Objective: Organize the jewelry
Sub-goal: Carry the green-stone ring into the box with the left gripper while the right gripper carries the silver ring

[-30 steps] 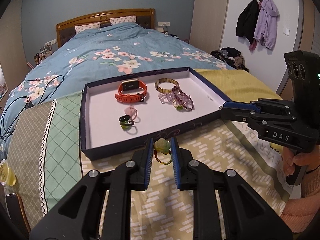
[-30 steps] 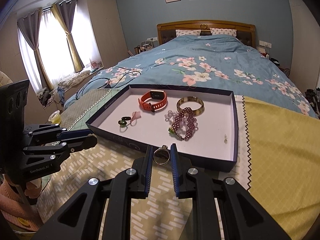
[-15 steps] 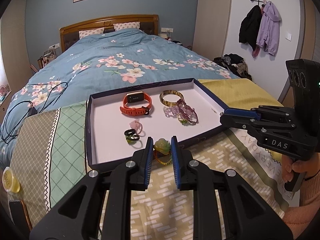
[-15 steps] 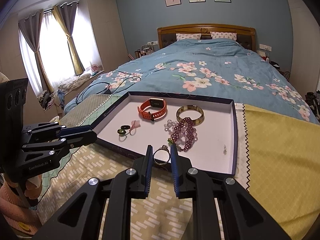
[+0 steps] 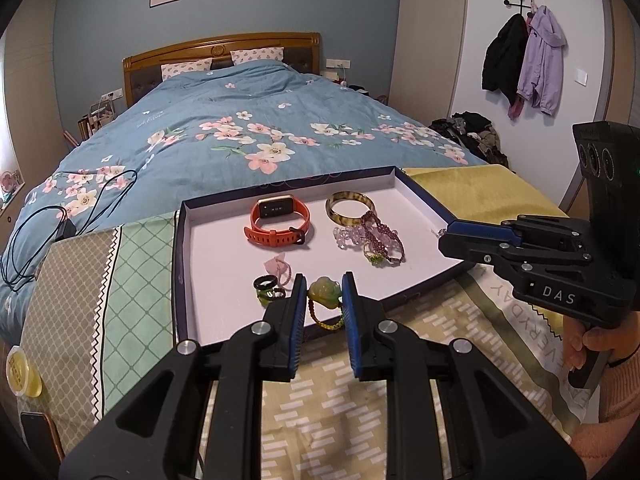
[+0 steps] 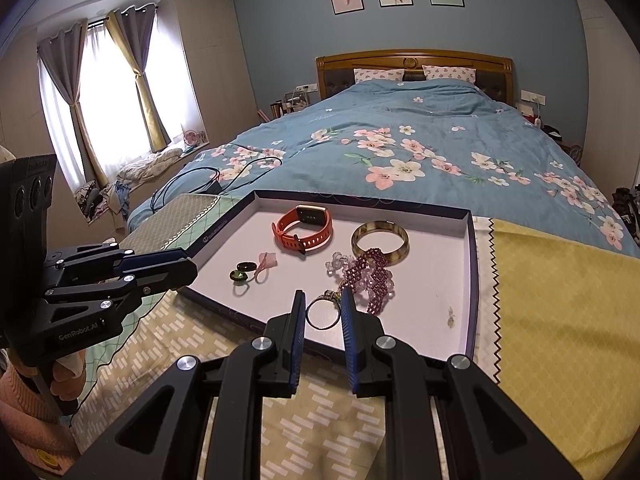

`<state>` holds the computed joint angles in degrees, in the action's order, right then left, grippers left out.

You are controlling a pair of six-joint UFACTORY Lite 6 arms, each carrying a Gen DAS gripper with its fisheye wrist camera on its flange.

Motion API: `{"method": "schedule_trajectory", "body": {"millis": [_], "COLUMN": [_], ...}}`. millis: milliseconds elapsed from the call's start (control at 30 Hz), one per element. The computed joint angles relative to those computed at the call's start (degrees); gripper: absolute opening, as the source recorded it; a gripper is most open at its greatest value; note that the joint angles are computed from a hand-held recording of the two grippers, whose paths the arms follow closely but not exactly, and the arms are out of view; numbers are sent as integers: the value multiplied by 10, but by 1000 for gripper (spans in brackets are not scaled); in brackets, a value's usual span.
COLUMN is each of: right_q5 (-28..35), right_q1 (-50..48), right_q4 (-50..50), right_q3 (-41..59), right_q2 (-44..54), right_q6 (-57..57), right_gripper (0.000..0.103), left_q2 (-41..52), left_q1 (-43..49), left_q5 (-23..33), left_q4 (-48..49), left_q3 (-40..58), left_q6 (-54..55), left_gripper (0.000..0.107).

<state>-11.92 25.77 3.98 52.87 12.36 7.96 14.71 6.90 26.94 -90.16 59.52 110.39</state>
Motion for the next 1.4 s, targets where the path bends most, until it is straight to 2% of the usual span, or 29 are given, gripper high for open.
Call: {"method": "schedule_trajectory", "body": {"millis": [833,1400], "right_q5": [24,33], "right_q1": [-10,-13], "right_q4": [-83,-125], "right_q3": [90,115], "right_q2": [86,110], "right_q6": [71,112], "right_gripper": [16,16], "left_q2": [72,104], "left_q1": [-16,-24], "left_q5": [-21,-37], "left_q4": [3,9], "left_q3": [78,105], "left_q6": [-28,-46], "left_gripper": [18,18]}}
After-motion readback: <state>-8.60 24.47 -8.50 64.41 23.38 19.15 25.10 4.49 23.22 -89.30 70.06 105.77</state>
